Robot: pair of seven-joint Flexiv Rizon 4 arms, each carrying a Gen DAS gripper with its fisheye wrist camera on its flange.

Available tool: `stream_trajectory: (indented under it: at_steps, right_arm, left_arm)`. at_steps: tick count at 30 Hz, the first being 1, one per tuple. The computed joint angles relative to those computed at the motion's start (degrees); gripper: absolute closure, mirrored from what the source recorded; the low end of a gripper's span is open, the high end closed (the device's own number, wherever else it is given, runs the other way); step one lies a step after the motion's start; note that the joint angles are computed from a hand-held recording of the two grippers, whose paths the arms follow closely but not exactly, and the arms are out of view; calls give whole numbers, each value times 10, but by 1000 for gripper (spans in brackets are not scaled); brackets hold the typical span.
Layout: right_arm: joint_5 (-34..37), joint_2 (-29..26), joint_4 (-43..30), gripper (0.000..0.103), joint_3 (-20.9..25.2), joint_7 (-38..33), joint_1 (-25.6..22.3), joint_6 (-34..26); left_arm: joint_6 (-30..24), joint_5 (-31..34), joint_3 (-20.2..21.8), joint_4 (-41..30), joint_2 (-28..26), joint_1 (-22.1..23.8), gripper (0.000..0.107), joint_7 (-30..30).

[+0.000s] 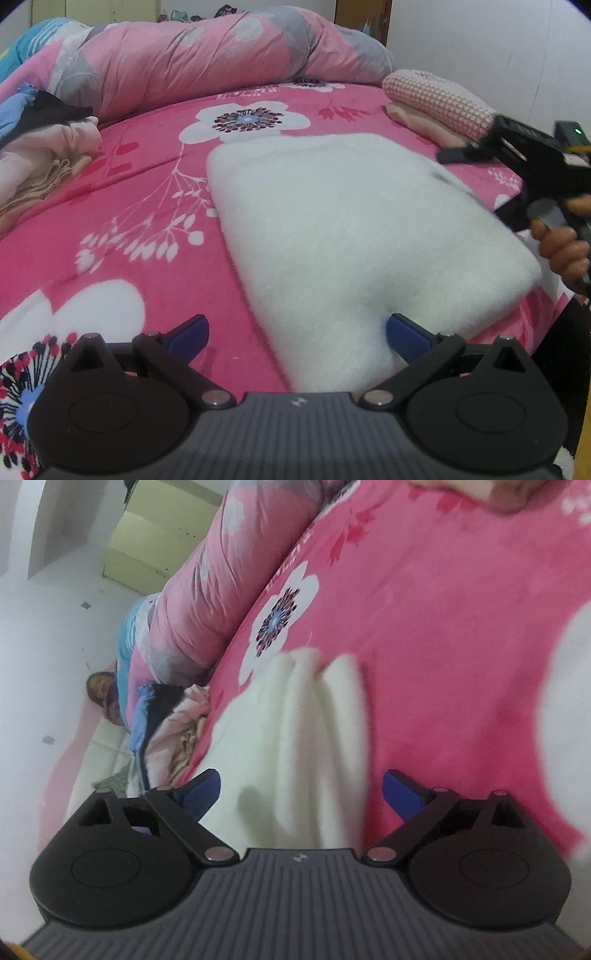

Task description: Fold clothes

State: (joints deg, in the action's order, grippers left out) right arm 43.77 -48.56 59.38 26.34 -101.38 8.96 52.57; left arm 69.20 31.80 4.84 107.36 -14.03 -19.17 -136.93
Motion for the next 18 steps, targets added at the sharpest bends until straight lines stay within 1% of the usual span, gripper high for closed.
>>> stream_trajectory:
  at_steps: [2, 5, 9, 13, 18]
  right_arm:
    - [-3, -14, -23, 1, -2, 14, 10, -9]
    - [-18, -14, -27, 0, -10, 26, 23, -13]
    - [-5, -10, -19, 1, 9, -2, 0, -41]
    - [15, 0, -5, 1, 17, -31, -17, -79]
    - [20, 32, 31, 1, 4, -63, -19, -107]
  left_arm:
    - [-11, -3, -2, -5, -1, -1, 4, 6]
    - [-27, 6, -3, -15, -2, -6, 4, 4]
    - [-38, 11, -5, -21, -3, -8, 4, -1]
    - [-48, 17, -7, -27, -4, -10, 4, -5]
    - [-59, 25, -9, -32, -4, -12, 4, -8]
